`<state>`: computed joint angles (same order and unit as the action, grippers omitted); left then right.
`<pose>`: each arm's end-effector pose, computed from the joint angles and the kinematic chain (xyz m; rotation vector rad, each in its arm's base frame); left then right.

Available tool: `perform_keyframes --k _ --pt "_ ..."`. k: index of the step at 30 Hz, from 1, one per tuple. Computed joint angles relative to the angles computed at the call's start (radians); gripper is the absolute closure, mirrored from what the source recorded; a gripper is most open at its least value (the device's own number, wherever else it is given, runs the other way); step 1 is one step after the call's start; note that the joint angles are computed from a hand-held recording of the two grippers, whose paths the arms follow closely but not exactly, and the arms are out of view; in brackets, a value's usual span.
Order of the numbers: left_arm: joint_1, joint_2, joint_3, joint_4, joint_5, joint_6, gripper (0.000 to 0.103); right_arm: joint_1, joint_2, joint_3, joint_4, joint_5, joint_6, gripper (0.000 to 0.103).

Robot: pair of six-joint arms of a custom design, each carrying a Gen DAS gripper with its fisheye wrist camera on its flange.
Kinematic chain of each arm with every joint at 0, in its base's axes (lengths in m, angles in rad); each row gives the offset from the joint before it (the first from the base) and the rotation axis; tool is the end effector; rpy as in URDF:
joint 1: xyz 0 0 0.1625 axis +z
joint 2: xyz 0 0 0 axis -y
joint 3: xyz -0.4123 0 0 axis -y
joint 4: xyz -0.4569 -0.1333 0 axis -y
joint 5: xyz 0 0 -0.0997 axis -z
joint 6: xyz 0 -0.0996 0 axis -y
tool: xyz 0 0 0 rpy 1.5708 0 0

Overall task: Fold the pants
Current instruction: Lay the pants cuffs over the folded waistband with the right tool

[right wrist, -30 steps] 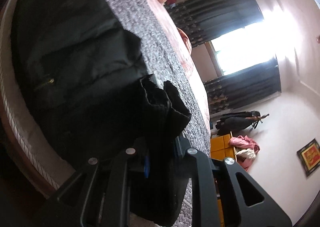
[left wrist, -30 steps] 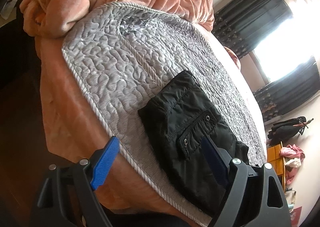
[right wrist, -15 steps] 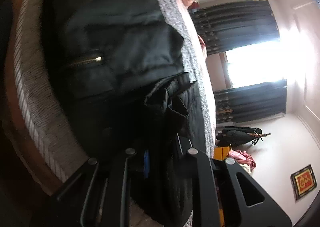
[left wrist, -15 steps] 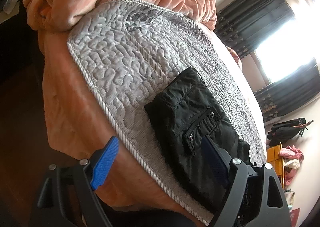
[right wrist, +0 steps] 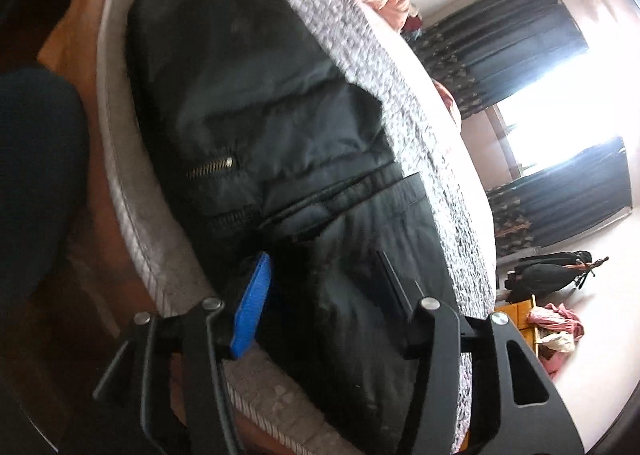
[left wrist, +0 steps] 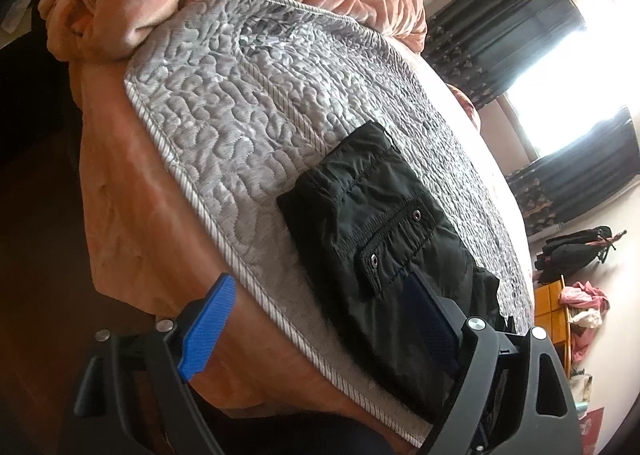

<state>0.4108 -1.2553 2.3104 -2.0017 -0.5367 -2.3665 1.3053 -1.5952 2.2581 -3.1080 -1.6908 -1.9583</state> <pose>-0.2833 -0.3622 0.0574 -0.9773 2.1779 -1.4554 -0.0114 -0.5046 0.3065 1.6684 -1.5620 0.3499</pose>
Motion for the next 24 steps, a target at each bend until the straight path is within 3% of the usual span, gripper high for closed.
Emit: perform_keyframes --k 2,5,7,8,17,24 --pt "0.002 0.006 -0.001 -0.014 -0.003 0.013 0.016 0.021 -0.001 -0.023 0.054 -0.028 0.051 0.051" --pt "0.003 0.011 -0.002 -0.025 -0.008 0.022 0.016 0.03 0.02 -0.045 0.085 -0.067 0.086 0.064" --pt "0.002 0.014 -0.004 -0.023 -0.011 0.024 0.015 0.039 0.029 -0.07 0.16 -0.11 0.121 0.088" --pt "0.002 0.014 -0.005 -0.021 -0.012 0.024 0.015 0.041 0.035 -0.08 0.189 -0.122 0.131 0.093" --pt "0.013 0.032 0.002 -0.061 -0.033 0.04 0.015 0.038 0.008 -0.099 0.301 -0.095 0.096 0.094" --pt "0.034 0.07 -0.014 -0.123 -0.035 0.095 0.015 0.004 -0.011 -0.078 0.327 -0.066 -0.028 0.094"
